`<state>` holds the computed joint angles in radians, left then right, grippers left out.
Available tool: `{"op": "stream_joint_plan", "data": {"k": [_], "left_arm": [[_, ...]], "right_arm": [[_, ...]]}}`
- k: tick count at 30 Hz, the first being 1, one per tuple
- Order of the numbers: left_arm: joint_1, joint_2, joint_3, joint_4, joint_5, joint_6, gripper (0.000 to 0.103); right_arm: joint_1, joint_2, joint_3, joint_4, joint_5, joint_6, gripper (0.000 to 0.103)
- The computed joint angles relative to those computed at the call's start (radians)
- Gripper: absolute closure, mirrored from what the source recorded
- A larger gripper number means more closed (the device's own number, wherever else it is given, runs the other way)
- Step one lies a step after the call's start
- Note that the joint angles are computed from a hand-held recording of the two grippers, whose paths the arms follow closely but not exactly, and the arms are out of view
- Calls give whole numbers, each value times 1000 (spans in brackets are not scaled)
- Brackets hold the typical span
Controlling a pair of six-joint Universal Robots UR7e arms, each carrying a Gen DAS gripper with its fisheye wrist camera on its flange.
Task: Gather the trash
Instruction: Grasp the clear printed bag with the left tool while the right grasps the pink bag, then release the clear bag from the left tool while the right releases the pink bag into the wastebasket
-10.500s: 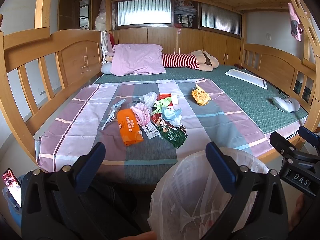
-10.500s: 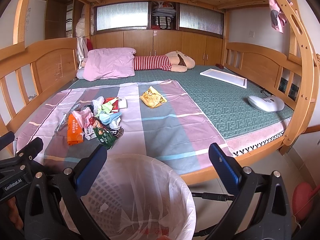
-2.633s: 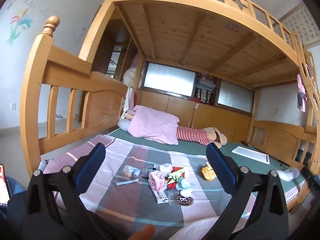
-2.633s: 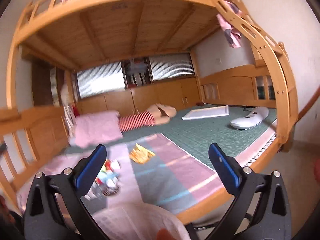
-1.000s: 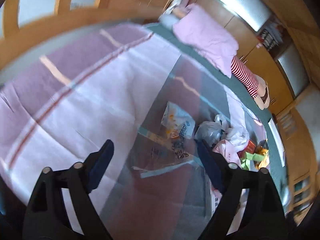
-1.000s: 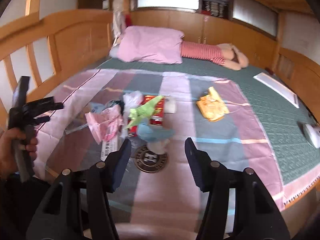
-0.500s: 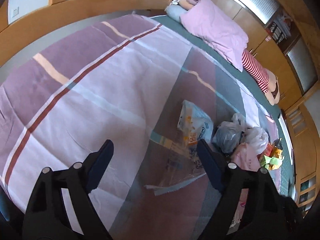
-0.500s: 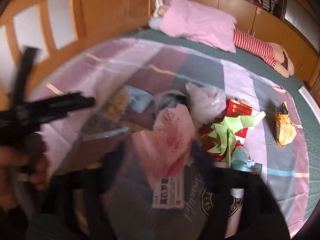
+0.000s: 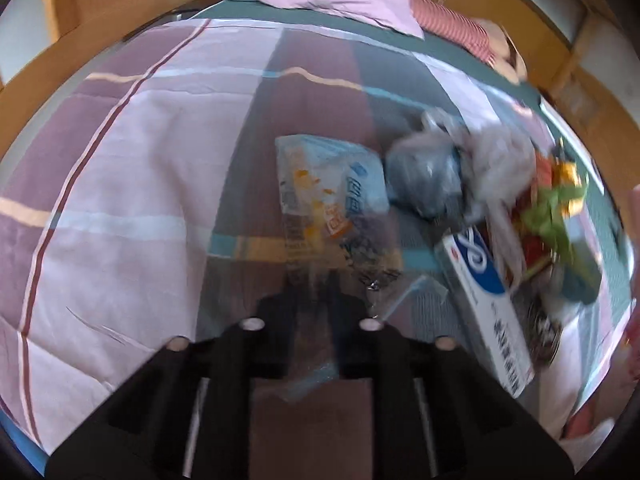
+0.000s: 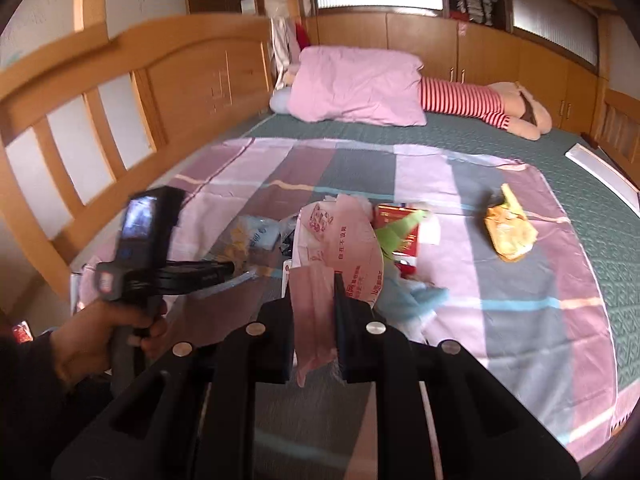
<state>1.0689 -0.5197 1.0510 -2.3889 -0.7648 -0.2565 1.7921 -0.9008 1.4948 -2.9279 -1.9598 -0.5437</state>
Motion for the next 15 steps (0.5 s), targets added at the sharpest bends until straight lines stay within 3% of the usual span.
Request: {"op": "stream_joint_plan", "data": {"k": [5, 8, 11, 15], "left_arm": [[-42, -38, 105, -160, 95, 109, 99], [-84, -64, 191, -370, 155, 229, 99], [-131, -117, 292, -592, 155, 301, 99], [-194, -176, 400, -753, 180, 325, 99]], "right_arm": [[2, -83, 123, -121, 4, 2, 86], [0, -129, 186, -181, 10, 5, 86], [-1, -177, 242, -225, 9, -3, 86], [-9, -238, 301, -269, 3, -9, 86]]}}
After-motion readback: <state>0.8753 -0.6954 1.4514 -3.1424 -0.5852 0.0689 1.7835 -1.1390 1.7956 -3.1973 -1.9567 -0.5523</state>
